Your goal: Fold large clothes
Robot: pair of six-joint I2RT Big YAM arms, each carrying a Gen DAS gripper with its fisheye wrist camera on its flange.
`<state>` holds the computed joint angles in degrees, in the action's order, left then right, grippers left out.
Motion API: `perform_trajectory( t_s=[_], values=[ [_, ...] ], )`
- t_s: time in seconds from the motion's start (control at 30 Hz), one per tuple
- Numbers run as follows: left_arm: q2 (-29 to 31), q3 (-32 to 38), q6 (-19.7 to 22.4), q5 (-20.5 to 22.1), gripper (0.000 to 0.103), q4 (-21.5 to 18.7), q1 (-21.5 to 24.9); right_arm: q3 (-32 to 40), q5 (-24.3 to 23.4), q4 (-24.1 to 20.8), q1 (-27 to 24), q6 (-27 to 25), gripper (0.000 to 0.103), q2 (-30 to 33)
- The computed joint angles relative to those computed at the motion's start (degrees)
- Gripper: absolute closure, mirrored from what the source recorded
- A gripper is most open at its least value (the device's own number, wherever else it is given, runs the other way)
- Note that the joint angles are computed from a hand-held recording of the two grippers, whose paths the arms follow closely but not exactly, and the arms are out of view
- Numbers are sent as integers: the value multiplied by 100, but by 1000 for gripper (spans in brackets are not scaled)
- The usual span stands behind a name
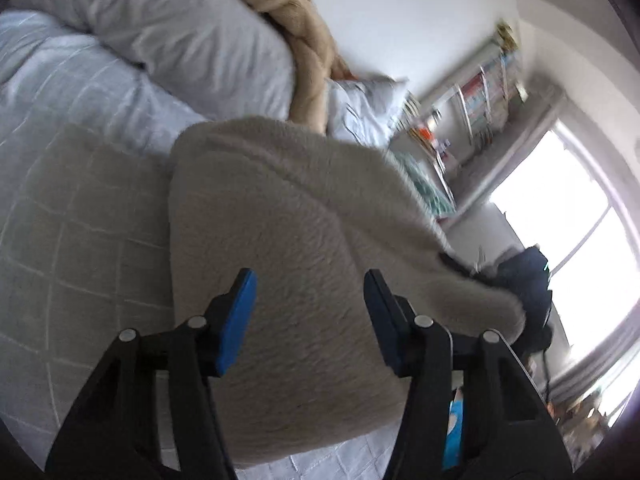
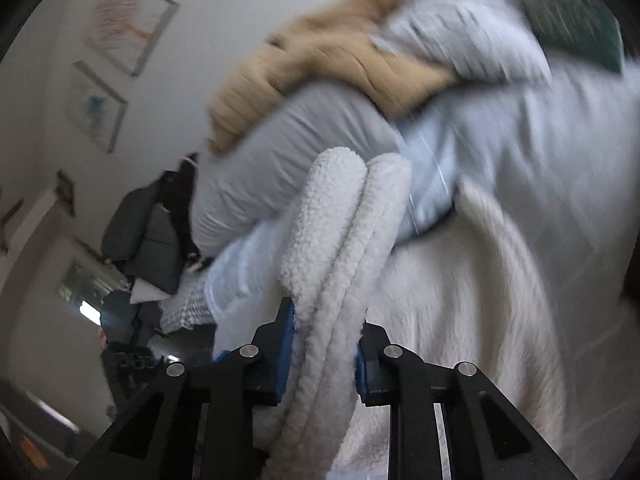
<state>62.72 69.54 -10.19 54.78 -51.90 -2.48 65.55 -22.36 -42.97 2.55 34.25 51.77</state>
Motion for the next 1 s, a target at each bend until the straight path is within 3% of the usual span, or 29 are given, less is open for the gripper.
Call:
perform_trajectory(
  t_s=[0.1,0.17,0.2,0.23,0.27,0.37,0.47,0.53,0.67,0.73,0.87,0.97,1.0],
  values=[
    [69,49,832,-130,46,-683,-215,-152,-146,-174,-427,-134,78,-75],
    [65,-36,1207,-373,46,-881,-504,-271,234,-488,-599,-203,78,44],
    [-6,-142,1227,-610,46,-797,-651,-351,650,-775,-656,-305,79,138],
    [-72,-246,1196,-865,46,-679,-778,-333,1739,-1324,-531,-492,93,332],
    [-152,-346,1199,-1090,46,-550,-883,-305,2453,-1764,-431,-628,93,560],
    [-196,-360,1394,-1327,46,-510,-968,-468,2178,-2083,-749,-733,93,676],
    [-234,-368,1507,-1493,46,-498,-1020,-368,2129,-1905,-895,-653,87,302],
    [-288,-370,1543,-1730,44,-435,-1142,-224,2142,-1753,-797,-581,77,59],
    [-453,-482,1647,-2391,41,-199,-1522,129,2566,-1457,24,-452,73,-146],
    [-495,-496,1674,-2586,41,-139,-1633,301,2789,-1244,587,-468,73,-33],
    [-513,-511,1773,-2686,41,-138,-1650,357,2851,-997,1179,-416,73,400],
    [-542,-559,1955,-2686,41,-176,-1639,240,3174,-1125,1244,-411,73,888],
    [-538,-572,2094,-2672,41,-214,-1667,93,3222,-1116,1168,-505,78,1009]
  ],
)
